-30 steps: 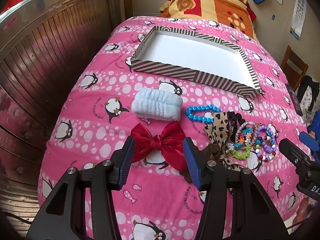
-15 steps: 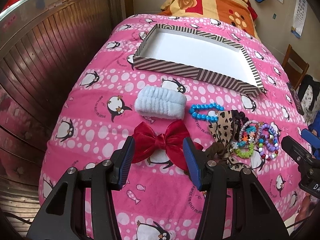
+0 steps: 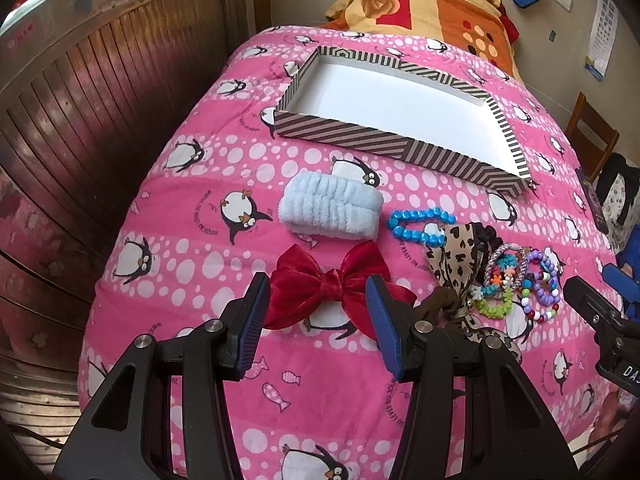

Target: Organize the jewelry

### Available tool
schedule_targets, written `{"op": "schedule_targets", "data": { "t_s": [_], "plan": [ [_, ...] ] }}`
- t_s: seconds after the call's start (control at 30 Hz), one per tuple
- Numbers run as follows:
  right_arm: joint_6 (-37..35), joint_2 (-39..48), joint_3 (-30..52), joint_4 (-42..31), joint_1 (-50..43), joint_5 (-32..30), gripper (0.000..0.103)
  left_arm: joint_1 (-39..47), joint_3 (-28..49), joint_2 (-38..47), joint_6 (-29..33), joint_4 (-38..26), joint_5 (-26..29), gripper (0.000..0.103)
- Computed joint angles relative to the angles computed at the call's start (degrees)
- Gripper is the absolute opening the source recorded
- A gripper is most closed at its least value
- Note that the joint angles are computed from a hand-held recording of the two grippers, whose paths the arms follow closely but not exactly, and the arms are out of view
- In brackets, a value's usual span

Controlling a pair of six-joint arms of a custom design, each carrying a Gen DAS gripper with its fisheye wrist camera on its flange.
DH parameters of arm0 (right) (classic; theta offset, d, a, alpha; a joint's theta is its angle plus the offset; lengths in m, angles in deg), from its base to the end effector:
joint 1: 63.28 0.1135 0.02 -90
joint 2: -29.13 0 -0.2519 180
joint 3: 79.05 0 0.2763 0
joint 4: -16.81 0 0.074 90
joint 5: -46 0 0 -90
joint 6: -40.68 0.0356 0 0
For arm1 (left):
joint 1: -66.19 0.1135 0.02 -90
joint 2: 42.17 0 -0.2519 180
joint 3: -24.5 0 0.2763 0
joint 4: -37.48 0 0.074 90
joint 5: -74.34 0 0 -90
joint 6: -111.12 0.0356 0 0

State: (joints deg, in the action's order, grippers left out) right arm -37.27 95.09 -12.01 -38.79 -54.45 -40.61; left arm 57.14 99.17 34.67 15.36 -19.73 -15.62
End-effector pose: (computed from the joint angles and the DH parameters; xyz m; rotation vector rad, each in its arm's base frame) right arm 0.2545 0.0374 0.2596 0.0947 2.5197 0.0728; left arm 0.2909 -0.0464 0.2540 0.0752 2.6091 -0.0930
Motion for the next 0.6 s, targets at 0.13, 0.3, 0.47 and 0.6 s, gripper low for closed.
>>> {"op": "schedule_targets", "data": {
  "t_s": [0.13,0.3,0.47,0.6],
  "plan": [
    [-0.1,0.15,-0.12,-0.06,-0.35,0.17,0.103,4.12,0.96,0.84,1.5,-0.91,4.2,0.049],
    [-0.73,-0.16,-0.77,0.32,-1.9,-0.65,0.103,10.15,3.08,3.03,2.28,-1.96,7.49,0.049],
    [-1.47,0.4,-1.1,0.81,-3.49,-1.63,0.103,12.78,6.38,6.61,2.38,-3.24,9.49,0.049],
    [-3.49,0.7,-1.27,1.1,-5.15,-2.64,0.103,12.79,8.59,8.88,1.08,-3.55,12.54,0.062]
  ]
}}
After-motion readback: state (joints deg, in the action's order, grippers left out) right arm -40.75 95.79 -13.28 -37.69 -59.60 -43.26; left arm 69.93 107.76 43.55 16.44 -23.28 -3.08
